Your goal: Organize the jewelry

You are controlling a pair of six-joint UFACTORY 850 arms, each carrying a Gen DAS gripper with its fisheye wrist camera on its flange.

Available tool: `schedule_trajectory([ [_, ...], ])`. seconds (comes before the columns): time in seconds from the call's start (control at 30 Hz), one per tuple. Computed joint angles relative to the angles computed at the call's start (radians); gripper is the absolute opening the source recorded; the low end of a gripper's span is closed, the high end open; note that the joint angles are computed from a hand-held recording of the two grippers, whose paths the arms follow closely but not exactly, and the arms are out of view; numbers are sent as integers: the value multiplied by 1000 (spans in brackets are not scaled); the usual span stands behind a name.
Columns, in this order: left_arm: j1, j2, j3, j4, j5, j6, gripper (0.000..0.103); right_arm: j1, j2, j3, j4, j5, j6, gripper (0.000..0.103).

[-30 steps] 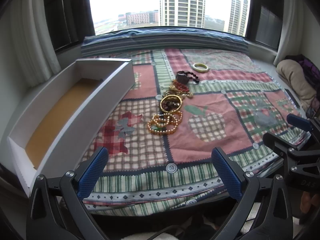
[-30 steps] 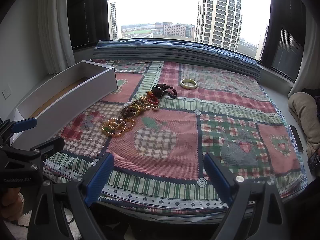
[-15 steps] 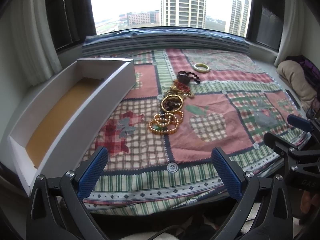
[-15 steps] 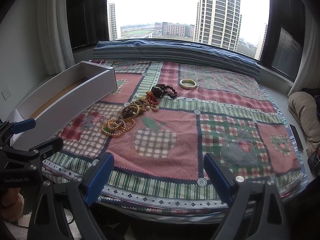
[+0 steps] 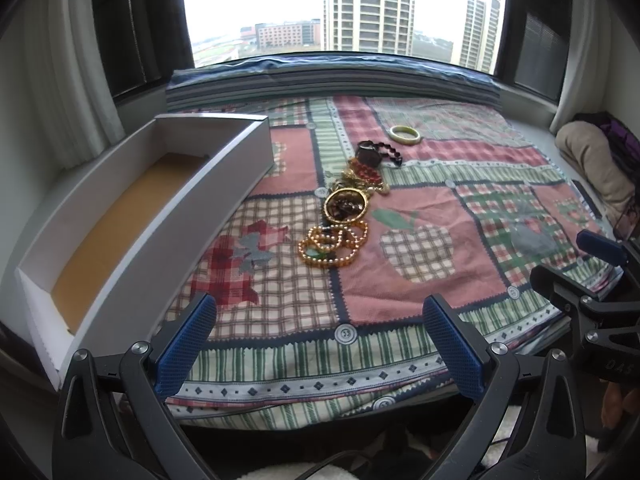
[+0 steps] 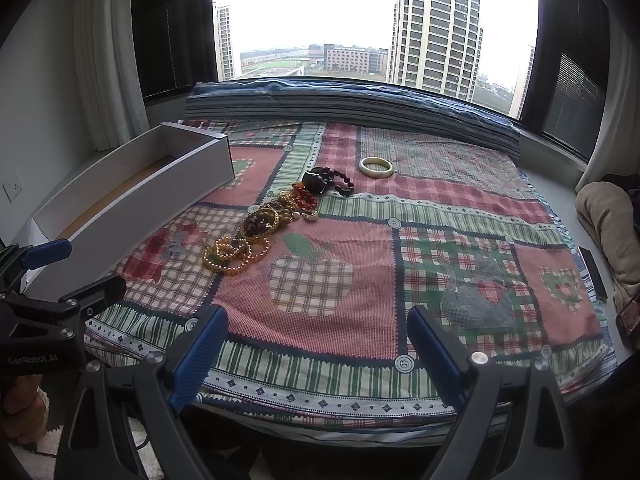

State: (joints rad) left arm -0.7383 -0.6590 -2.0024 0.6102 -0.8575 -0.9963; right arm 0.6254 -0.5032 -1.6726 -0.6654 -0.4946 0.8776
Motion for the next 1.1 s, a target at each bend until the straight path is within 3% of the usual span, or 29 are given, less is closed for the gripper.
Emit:
schedule_trajectory([
  [1.1, 42, -42, -36, -126, -4, 54, 103, -26, -41, -40, 123, -14, -97, 93],
])
